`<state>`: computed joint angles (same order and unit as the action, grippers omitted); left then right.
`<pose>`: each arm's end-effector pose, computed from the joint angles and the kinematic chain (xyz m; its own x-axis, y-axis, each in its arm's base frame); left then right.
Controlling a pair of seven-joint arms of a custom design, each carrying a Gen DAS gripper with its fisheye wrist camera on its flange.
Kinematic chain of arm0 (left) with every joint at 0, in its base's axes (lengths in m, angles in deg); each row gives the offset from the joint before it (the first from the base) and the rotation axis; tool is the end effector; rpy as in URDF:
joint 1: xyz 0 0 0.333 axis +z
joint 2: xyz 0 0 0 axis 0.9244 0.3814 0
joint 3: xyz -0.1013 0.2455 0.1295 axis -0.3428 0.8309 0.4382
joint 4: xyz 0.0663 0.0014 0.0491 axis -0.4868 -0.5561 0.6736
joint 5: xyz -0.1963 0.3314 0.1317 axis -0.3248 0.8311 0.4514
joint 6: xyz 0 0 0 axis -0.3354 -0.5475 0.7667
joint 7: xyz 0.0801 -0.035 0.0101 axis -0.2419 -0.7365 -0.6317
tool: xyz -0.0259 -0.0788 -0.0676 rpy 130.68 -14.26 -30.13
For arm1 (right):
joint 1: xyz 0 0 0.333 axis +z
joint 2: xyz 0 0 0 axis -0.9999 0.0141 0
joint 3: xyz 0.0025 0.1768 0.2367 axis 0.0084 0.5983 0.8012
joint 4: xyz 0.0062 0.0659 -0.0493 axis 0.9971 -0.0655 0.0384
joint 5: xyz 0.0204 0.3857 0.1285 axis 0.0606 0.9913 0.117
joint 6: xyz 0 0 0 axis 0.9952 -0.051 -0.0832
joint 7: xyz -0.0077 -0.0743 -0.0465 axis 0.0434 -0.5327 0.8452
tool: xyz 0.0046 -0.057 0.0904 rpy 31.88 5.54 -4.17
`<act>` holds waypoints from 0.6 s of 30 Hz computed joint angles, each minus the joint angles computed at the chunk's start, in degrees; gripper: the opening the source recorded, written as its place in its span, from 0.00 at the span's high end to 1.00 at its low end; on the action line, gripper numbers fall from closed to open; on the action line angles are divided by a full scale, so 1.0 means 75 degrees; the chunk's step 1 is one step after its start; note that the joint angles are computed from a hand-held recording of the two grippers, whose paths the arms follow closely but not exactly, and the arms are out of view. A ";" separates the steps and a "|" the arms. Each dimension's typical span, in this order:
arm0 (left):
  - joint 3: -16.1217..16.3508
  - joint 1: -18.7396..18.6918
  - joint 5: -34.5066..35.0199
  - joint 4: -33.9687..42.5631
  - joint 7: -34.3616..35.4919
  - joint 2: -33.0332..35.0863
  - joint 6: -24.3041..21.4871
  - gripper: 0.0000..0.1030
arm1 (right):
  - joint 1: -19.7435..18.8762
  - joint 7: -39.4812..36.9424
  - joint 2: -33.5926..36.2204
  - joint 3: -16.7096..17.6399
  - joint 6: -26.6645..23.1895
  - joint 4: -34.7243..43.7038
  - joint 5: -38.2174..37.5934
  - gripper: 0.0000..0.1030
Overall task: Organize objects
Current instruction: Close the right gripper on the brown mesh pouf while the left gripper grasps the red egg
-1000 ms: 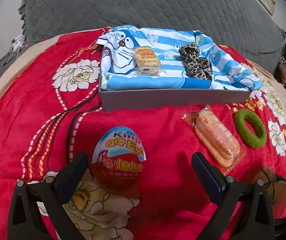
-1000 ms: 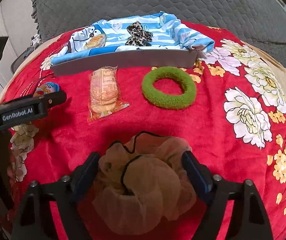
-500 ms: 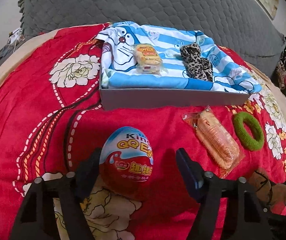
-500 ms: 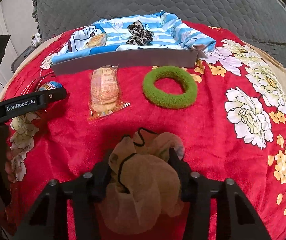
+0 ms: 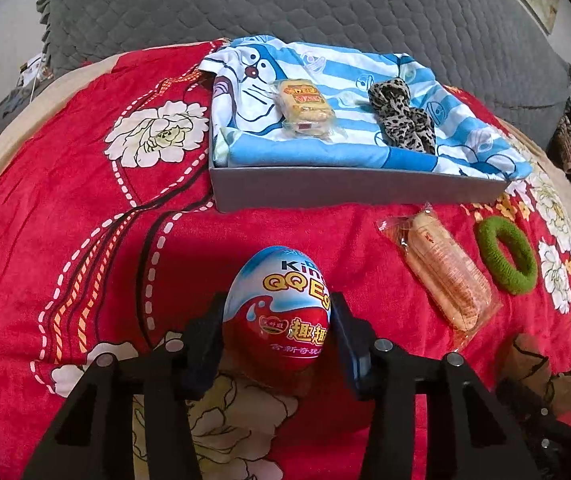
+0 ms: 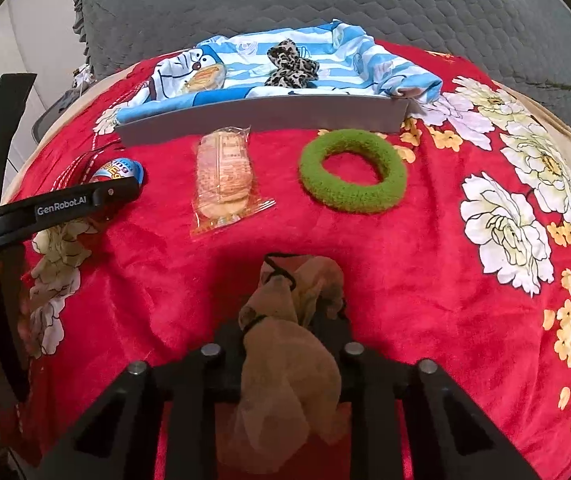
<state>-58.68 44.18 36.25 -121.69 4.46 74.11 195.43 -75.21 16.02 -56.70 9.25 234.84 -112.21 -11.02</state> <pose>0.4805 -0.3574 0.3346 -0.0037 -0.9913 0.1318 -0.8253 -0.0713 -0.5601 0.4061 0.1471 0.3464 0.1695 -0.9841 -0.0529 -0.8480 -0.1183 -0.5166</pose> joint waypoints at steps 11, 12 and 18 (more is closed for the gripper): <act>-0.0078 -0.0023 0.0154 -0.0090 0.0004 -0.0133 -0.0190 0.52 | 0.1166 -0.1428 -0.0278 -0.1068 0.0023 -0.0196 0.1734 0.84; -0.0084 -0.0018 0.0165 -0.0080 -0.0008 -0.0127 -0.0196 0.52 | 0.1158 -0.1486 -0.0298 -0.1046 0.0028 -0.0201 0.1798 0.84; -0.0152 0.0011 0.0146 -0.0203 -0.0065 -0.0270 -0.0230 0.52 | 0.1061 -0.1645 -0.0492 -0.0879 0.0035 -0.0278 0.1868 0.84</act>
<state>-59.81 44.26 37.34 -123.22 3.97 72.09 193.71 -67.25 3.68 -60.40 2.66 235.10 -114.30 2.99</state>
